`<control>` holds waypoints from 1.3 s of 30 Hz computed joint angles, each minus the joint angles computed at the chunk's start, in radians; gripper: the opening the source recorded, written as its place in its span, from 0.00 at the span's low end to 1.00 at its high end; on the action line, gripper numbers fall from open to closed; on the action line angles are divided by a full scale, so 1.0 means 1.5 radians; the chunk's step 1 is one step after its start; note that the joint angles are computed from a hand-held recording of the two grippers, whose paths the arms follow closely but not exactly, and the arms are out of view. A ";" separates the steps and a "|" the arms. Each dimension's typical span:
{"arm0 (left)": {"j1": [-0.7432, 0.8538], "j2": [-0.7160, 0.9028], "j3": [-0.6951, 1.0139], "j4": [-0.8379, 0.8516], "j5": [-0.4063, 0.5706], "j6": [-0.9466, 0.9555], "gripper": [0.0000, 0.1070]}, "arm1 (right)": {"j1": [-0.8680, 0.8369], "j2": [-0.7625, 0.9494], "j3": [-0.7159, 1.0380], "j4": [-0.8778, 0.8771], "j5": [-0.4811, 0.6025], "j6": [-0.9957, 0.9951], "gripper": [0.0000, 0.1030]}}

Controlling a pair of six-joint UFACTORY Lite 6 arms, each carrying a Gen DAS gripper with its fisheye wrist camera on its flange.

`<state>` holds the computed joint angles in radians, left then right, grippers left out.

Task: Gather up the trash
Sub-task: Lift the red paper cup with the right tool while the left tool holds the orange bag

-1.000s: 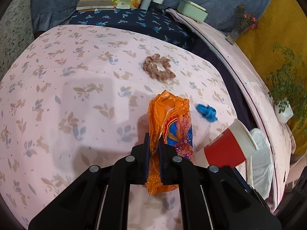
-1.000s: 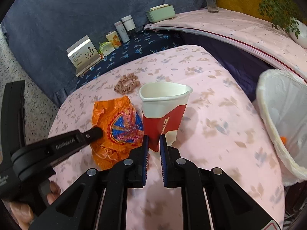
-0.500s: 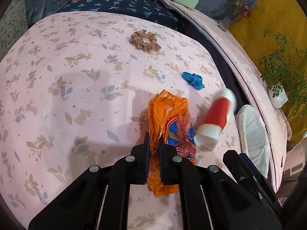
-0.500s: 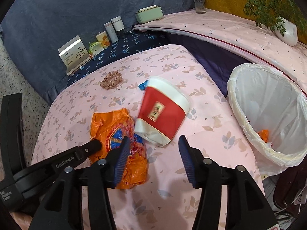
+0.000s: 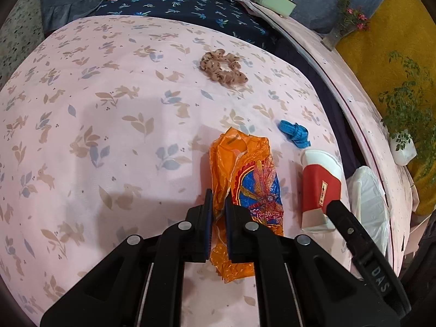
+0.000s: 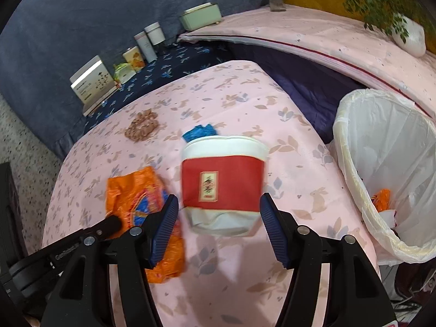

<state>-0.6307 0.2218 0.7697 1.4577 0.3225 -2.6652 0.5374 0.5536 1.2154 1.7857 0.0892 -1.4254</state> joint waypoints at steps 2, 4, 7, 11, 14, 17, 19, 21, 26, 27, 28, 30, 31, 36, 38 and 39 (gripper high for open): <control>0.008 0.007 0.004 0.009 -0.005 -0.003 0.07 | -0.016 0.023 0.022 -0.052 0.014 0.059 0.59; 0.008 0.020 0.015 0.014 -0.008 -0.005 0.07 | -0.026 0.053 0.051 -0.161 0.028 0.170 0.57; 0.002 0.042 0.035 -0.004 -0.009 0.011 0.07 | -0.027 0.084 0.077 -0.226 0.052 0.227 0.42; -0.022 0.051 0.054 -0.061 0.014 0.052 0.07 | -0.004 0.070 0.052 -0.158 0.053 0.142 0.34; -0.049 0.041 0.055 -0.088 0.039 0.060 0.07 | 0.005 0.026 0.004 -0.045 0.050 0.012 0.33; -0.079 0.027 0.049 -0.107 0.062 0.054 0.07 | 0.008 -0.037 -0.058 0.084 0.044 -0.129 0.33; -0.101 0.022 0.050 -0.120 0.079 0.054 0.07 | 0.009 -0.087 -0.107 0.184 0.037 -0.237 0.33; -0.128 0.020 0.056 -0.139 0.097 0.058 0.07 | 0.007 -0.135 -0.153 0.280 0.031 -0.340 0.33; -0.199 0.026 0.086 -0.176 0.144 0.075 0.07 | -0.006 -0.244 -0.253 0.418 0.017 -0.493 0.33; -0.209 0.029 0.091 -0.180 0.150 0.076 0.07 | -0.010 -0.263 -0.270 0.439 0.013 -0.517 0.34; -0.219 0.032 0.097 -0.183 0.155 0.078 0.07 | -0.012 -0.277 -0.282 0.456 0.009 -0.536 0.34; -0.241 0.039 0.111 -0.192 0.168 0.081 0.07 | -0.015 -0.312 -0.311 0.528 0.000 -0.610 0.34; -0.250 0.042 0.119 -0.197 0.173 0.086 0.07 | -0.019 -0.328 -0.326 0.539 -0.001 -0.620 0.33; -0.285 0.057 0.161 -0.227 0.208 0.123 0.07 | -0.019 -0.382 -0.373 0.658 -0.011 -0.737 0.34; -0.292 0.057 0.168 -0.232 0.217 0.129 0.07 | -0.023 -0.401 -0.387 0.659 -0.013 -0.739 0.34; -0.295 0.057 0.171 -0.234 0.220 0.130 0.07 | -0.026 -0.409 -0.391 0.630 -0.014 -0.712 0.34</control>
<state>-1.0726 0.3065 1.0264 1.1068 0.6530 -2.4703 0.4976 -0.0604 0.6286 2.7302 0.0679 -2.4939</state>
